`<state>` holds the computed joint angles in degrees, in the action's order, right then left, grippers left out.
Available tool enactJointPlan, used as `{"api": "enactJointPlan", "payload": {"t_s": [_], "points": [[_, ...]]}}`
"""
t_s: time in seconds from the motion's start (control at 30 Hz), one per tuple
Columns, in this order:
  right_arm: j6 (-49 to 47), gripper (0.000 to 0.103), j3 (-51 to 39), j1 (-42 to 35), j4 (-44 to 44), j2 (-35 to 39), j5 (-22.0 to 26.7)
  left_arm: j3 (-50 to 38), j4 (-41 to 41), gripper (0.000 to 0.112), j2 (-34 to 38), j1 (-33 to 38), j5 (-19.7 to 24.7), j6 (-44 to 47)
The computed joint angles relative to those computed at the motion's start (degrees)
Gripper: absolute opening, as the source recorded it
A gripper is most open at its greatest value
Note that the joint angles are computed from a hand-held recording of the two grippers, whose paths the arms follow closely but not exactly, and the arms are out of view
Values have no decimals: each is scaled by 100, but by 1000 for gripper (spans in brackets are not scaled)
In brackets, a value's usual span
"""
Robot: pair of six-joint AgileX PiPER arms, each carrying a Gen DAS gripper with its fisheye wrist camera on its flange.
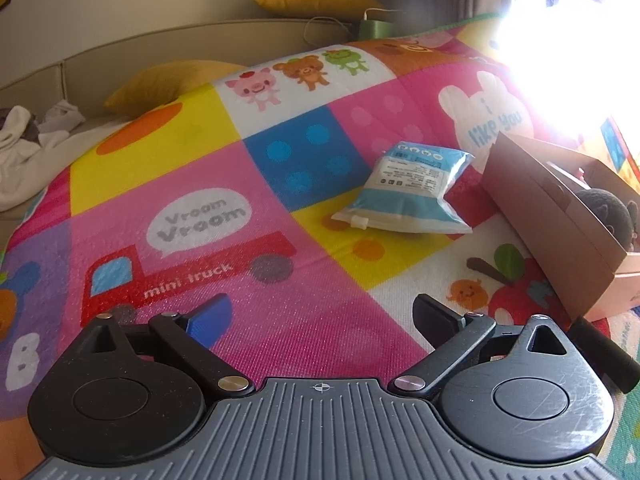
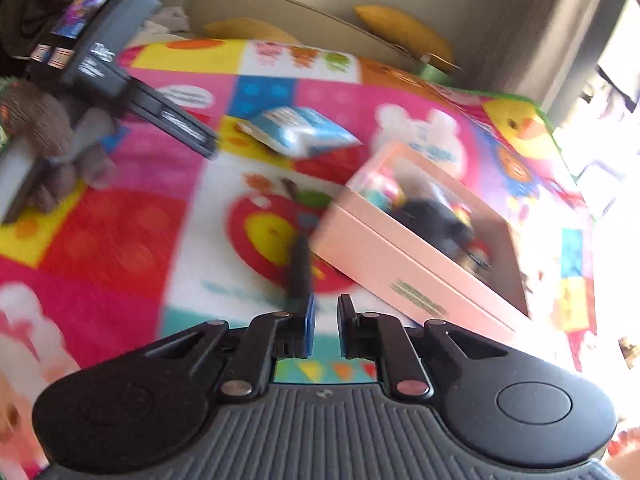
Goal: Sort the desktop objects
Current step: 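Lower the open right tool to the black foam tube on the mat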
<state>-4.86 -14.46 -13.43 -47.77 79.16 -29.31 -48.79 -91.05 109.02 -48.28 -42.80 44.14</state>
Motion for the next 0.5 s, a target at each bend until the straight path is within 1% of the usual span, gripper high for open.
{"api": "enactJointPlan", "payload": {"t_s": [0.03,0.07,0.1,0.13,0.17,0.2,0.23,0.27,0.3,0.33,0.4,0.5], "points": [[-401,11,-4,-199,378,139,-121,-74,-121,100,21,-40,-24,184],[-572,12,-72,-361,613,293,-173,-117,-168,100,9,-80,31,297],[-515,12,-171,-524,620,443,-209,-100,-42,100,-35,-120,166,250],[-228,15,-286,-689,397,560,-211,-64,160,100,-82,-161,309,154],[270,23,-432,-887,-55,673,-226,-36,455,100,-126,-221,485,60],[627,42,-540,-1054,-374,798,-311,-44,806,100,-139,-308,673,7],[870,53,-620,-1186,-532,930,-426,-87,1066,100,-135,-368,842,32],[1078,70,-691,-1286,-619,1055,-536,-182,1336,100,-102,-424,1080,131],[1423,75,-792,-1410,-838,1183,-641,-303,1507,100,-46,-461,1301,280],[1888,77,-916,-1531,-1198,1278,-691,-460,1540,100,17,-506,1495,546],[2872,89,-1161,-1804,-1998,1455,-844,-875,1283,100,252,-591,1711,1221],[3912,98,-1463,-2223,-2895,1761,-1189,-1471,775,100,605,-495,2033,2031]]}}
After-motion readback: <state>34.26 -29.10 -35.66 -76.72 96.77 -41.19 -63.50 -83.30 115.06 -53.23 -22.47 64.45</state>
